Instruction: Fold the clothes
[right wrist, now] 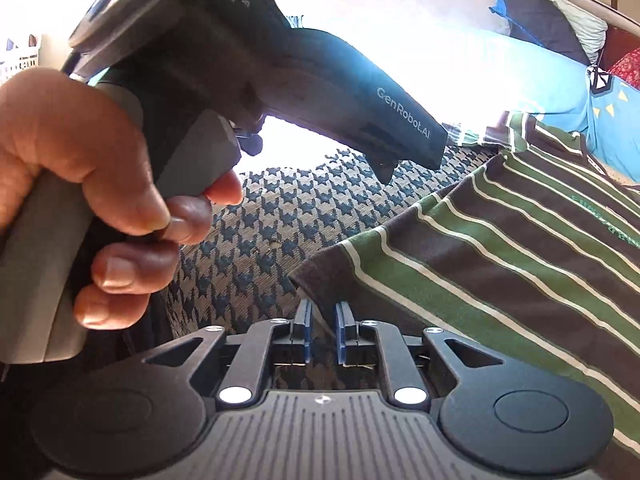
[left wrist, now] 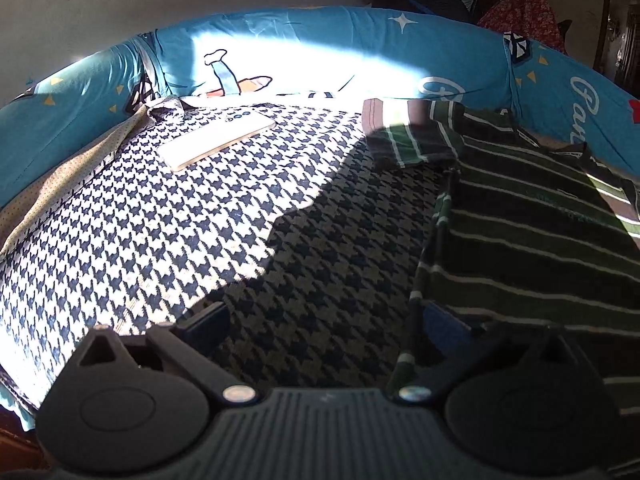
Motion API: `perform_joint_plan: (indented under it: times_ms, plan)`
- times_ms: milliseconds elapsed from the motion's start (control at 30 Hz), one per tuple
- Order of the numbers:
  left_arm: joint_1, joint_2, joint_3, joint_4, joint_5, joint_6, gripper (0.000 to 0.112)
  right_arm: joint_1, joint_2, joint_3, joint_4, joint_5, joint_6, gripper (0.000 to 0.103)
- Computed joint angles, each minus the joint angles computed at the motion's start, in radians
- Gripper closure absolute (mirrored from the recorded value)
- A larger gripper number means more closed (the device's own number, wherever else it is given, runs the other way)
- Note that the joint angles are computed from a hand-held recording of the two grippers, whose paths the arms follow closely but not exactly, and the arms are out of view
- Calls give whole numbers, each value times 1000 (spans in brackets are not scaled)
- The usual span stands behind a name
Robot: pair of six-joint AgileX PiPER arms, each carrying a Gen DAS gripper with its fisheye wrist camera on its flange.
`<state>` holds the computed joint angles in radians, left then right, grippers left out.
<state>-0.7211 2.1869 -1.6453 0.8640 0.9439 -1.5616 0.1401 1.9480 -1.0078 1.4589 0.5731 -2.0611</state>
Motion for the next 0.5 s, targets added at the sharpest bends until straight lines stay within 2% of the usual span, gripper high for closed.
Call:
perform_joint_plan:
  times_ms: [100, 167, 500]
  plan:
    - [-6, 16, -27, -15, -3, 21, 9, -22, -22, 20, -18, -16, -24, 77]
    - [-8, 26, -43, -27, -9, 32, 9, -40, -30, 22, -32, -18, -19, 74]
    - [-39, 121, -196, -55, 32, 142, 9, -92, -43, -53, -283, 25, 183, 73]
